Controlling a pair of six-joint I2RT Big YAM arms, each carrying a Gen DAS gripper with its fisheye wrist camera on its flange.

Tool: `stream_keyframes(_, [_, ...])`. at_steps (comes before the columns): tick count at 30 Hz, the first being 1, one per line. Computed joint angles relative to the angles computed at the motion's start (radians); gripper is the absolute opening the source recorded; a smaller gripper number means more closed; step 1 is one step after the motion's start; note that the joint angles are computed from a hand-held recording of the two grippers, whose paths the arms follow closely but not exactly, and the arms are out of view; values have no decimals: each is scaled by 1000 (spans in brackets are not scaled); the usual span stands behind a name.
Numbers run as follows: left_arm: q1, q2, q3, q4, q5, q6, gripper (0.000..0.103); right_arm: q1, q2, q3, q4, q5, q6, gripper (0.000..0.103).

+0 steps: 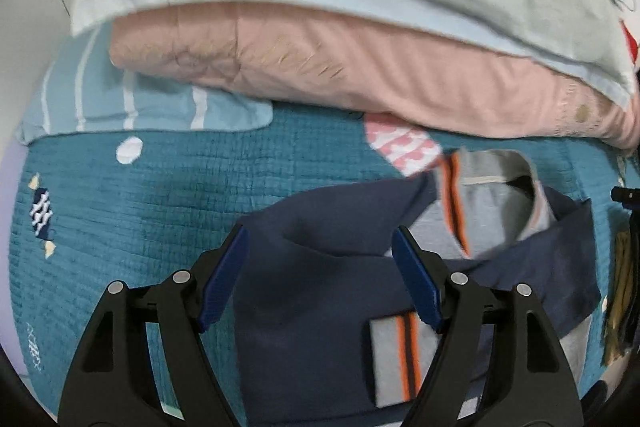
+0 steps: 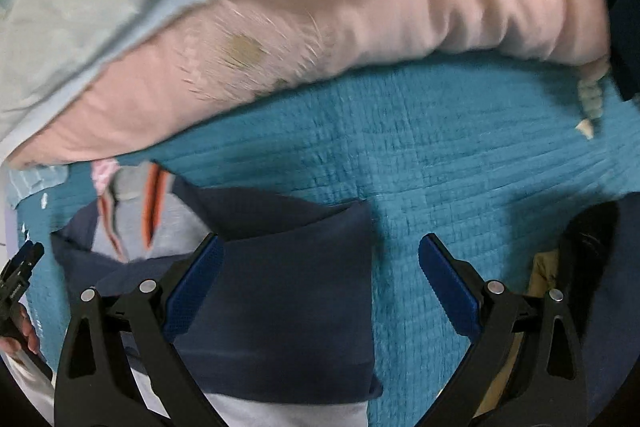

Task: Fold large clothes
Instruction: 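Grasp the jacket hem with both tools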

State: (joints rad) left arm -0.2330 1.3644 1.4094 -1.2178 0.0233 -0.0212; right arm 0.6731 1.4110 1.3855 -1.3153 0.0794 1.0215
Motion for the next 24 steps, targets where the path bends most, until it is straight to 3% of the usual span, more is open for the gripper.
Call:
stream_keyframes(3, [39,74,35,-49,53,20,75,-36,33,-10,18,-72,-61,94])
stream_keyframes(5, [55,119,60,-77,45,25,75,-56,68,-1,-4,-105,-101,92])
stream_keyframes(7, [71,165,91,-115,65,39,75,-76,90,-3,-6,-157,-132,80])
stream_keyframes(10, [88,223,133,-180,97,64,74,-86,108,-1,-17,-178,-156,72])
stream_keyframes(13, [91,248,143,-202,82,85,71,-102,118,-10,-11,-205,-155,64])
stream_keyframes(17, [90,243,113,-172,-2,56,23,-98,150,18,-73,-205,-170,52])
stream_keyframes(19, [103,231,96,-155,24,61,20,-91,160,32,-100,-185,-163,31])
stream_keyframes(22, [103,201,58,-117,19,85,12,-86,136,16,-97,-179,-158,10])
stream_keyframes(24, [92,172,31,-88,-5,92,9,-80,99,-12,-61,-193,-153,7])
